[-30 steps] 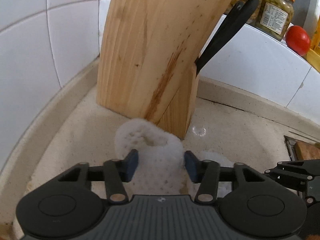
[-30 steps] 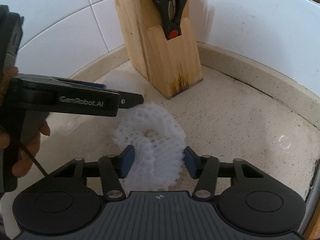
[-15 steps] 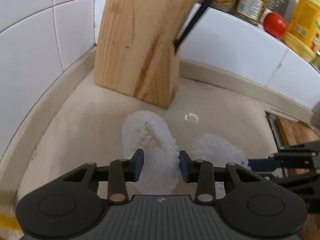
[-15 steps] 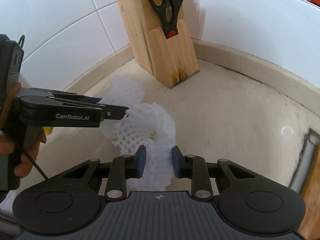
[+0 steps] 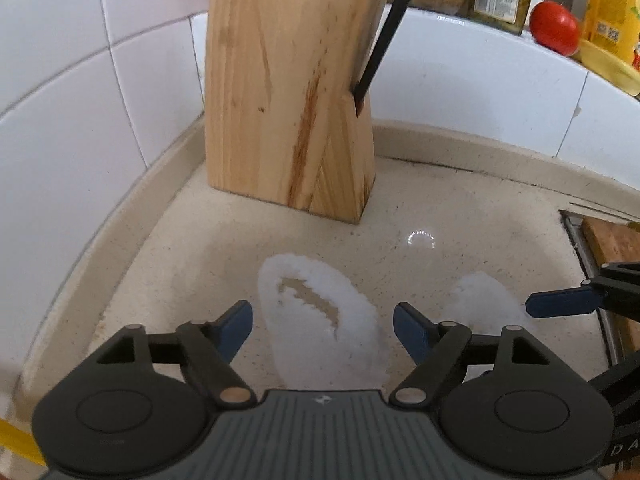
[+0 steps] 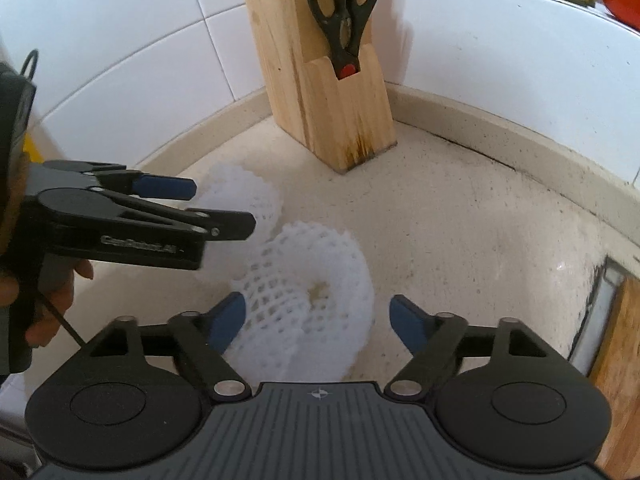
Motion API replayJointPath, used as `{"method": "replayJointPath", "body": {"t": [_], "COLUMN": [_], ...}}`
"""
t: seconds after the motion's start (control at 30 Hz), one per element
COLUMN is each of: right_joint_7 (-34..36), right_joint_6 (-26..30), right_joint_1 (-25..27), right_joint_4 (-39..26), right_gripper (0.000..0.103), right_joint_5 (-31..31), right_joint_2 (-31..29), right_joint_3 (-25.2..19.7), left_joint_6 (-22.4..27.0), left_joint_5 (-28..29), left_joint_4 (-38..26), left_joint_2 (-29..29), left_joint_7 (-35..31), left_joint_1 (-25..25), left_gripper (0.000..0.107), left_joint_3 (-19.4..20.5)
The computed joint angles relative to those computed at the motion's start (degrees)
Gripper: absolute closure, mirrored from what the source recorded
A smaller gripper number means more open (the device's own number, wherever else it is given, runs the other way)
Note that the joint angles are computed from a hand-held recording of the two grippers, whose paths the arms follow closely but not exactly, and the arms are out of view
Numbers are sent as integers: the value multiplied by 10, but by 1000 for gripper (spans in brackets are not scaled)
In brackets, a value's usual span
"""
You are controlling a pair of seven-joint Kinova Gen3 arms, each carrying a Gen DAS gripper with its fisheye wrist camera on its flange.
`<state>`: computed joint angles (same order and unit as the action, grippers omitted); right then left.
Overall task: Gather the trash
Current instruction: 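Close the left gripper on one foam net while the right gripper grasps the other net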
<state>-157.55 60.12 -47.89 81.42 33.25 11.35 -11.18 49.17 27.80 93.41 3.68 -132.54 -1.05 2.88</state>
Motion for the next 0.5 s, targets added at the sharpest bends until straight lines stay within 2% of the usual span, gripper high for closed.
{"method": "replayJointPath", "body": {"t": [0.07, 0.13, 0.2, 0.23, 0.27, 0.33, 0.4, 0.5], "right_joint_7": [1, -9, -11, -18, -18, -27, -38, -50], "right_joint_6": [-4, -16, -25, -27, -31, -40, -47, -44], "right_joint_1": [6, 8, 11, 8, 11, 10, 9, 4], "right_joint_4": [1, 11, 17, 20, 21, 27, 34, 38], "right_gripper": [18, 22, 40, 43, 52, 59, 71, 76], "right_joint_5": [-13, -17, -23, -19, -23, -20, -15, -6], "right_joint_2": [1, 1, 1, -1, -2, -7, -12, -18], "right_joint_3": [1, 2, 3, 3, 2, 2, 0, -6], "left_joint_6": [-4, -3, 13, 14, 16, 21, 38, 49], "left_joint_5": [-1, 3, -1, 0, 0, -4, 3, 9], "left_joint_4": [2, 5, -5, -5, -6, -7, -10, -1], "left_joint_2": [4, 6, 13, 13, 13, 10, 8, -4], "left_joint_7": [4, 0, 6, 5, 5, 7, 3, -6], "left_joint_1": [3, 3, 3, 2, 2, 2, -2, -4], "left_gripper": [36, 54, 64, 69, 70, 78, 85, 88], "left_joint_3": [2, 4, 4, 5, 5, 5, 3, 1]}}
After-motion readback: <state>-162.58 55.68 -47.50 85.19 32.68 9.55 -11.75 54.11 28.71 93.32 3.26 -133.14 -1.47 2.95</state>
